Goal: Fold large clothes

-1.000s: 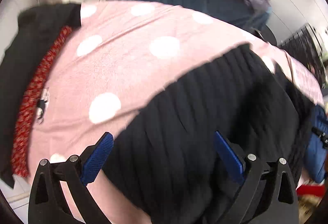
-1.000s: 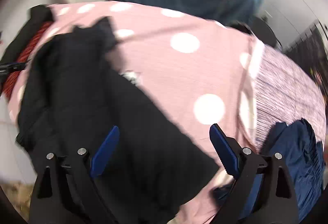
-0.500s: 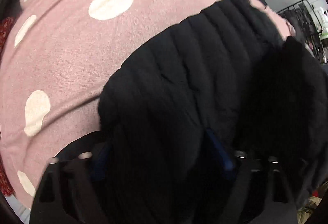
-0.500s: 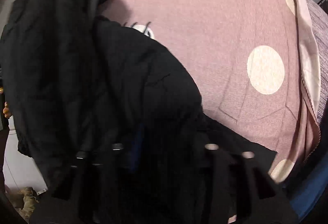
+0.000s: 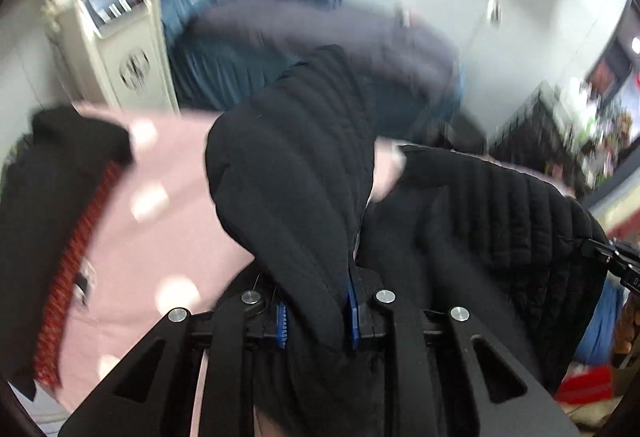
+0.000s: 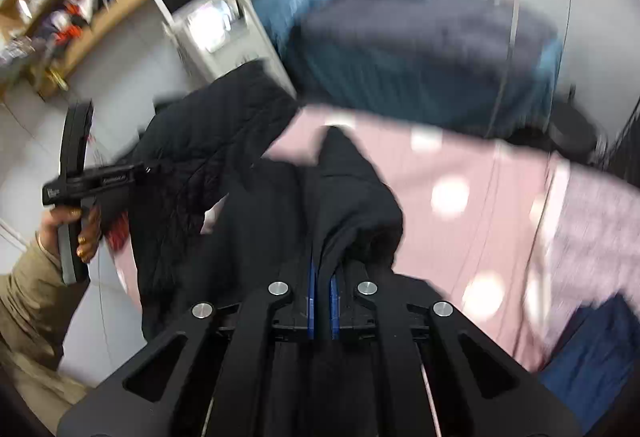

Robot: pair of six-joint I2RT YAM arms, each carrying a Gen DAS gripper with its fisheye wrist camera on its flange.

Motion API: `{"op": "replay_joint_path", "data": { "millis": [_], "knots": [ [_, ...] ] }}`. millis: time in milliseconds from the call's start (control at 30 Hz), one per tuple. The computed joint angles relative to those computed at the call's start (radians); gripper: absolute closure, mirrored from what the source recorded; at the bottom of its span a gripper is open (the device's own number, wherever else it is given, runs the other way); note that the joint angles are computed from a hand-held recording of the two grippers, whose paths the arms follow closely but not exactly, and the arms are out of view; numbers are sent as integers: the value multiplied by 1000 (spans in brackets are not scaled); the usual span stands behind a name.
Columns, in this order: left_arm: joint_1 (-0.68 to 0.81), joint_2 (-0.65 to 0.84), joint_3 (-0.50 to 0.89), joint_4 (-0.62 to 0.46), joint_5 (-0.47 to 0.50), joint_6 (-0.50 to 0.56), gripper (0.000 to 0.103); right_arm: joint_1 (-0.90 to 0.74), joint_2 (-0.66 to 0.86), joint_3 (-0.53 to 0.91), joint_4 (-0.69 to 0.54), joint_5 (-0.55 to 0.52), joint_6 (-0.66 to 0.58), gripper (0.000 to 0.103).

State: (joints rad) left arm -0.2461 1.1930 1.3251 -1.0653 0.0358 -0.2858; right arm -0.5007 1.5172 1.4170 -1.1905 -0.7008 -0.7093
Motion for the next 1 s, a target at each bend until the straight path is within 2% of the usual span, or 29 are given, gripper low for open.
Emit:
{"op": "replay_joint_path", "data": {
  "millis": [67,167,233,300,367,433,500,533,600,633,667,700,767,833,933,1000],
  "knots": [
    [58,13,107,-10,25,-13,83,-52,26,124,-20,-68,20,97],
    [149,37,219,-20,52,-23,83,-141,157,361,-82,-140,83,98],
    [202,40,219,-15,41,-12,83,-164,219,417,-5,-125,161,98],
    [266,21,176,-6,53,-14,83,-179,276,414,86,-82,223,98],
    [364,10,70,48,71,-16,82,-206,364,424,149,-9,293,97],
    [505,33,-29,74,116,-22,77,-256,527,534,94,25,392,96],
    [618,84,-154,85,113,-79,69,-286,647,581,56,122,487,91],
    [665,104,-212,99,131,-83,66,-295,719,629,42,169,516,85],
    [702,106,-299,117,115,-93,52,-320,843,696,-23,293,578,61],
    [705,94,-331,124,103,-91,43,-337,869,688,-40,308,591,44],
    [705,83,-379,143,77,-79,22,-356,866,646,-27,307,594,41],
    [696,69,-415,153,27,-71,14,-365,848,585,12,318,591,41],
    [703,45,-458,168,-22,-49,12,-350,819,507,56,384,550,30],
    [739,69,-433,150,-37,-23,9,-359,777,425,113,412,511,29],
    [713,33,-416,118,-68,-68,9,-323,638,264,255,469,448,28],
    [689,-21,-412,99,-55,-48,9,-281,542,163,333,482,393,22]
  ]
}}
